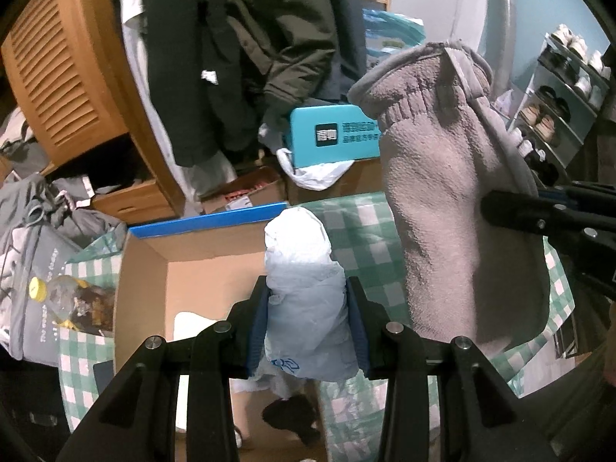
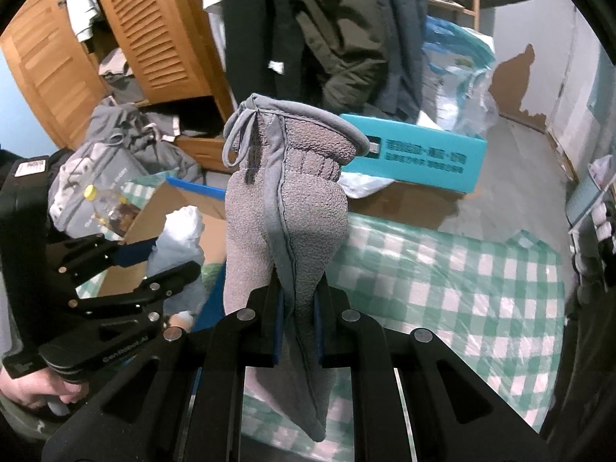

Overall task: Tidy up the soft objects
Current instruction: 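Lift both socks with both tools and carry them over the cardboard box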

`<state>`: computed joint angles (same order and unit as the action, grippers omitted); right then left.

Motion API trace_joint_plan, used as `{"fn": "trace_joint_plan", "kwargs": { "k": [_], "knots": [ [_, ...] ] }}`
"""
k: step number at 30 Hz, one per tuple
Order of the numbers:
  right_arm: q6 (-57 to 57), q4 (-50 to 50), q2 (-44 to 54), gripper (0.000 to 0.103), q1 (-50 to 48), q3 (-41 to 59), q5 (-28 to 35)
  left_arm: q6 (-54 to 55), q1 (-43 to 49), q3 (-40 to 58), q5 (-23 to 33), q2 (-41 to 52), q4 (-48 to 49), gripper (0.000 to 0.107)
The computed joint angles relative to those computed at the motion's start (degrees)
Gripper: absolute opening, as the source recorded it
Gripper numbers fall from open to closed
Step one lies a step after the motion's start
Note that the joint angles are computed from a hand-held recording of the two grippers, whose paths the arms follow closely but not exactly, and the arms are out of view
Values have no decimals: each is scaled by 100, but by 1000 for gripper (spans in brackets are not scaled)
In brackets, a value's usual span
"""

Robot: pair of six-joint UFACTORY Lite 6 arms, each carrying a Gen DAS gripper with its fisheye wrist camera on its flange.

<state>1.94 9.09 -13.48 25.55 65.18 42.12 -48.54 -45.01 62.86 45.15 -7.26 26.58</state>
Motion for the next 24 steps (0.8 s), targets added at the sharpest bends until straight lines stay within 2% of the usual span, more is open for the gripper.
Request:
{"fn": "trace_joint_plan", "kwargs": {
  "k": [11, 24],
  "knots": [
    [768, -404, 758, 10, 933, 859, -12, 510, 854, -955, -87, -1078, -316, 39],
    [1440, -742, 1935, 10, 1865, 1940, 32, 1672, 2167, -1761, -228, -1999, -1043, 39]
  ]
}}
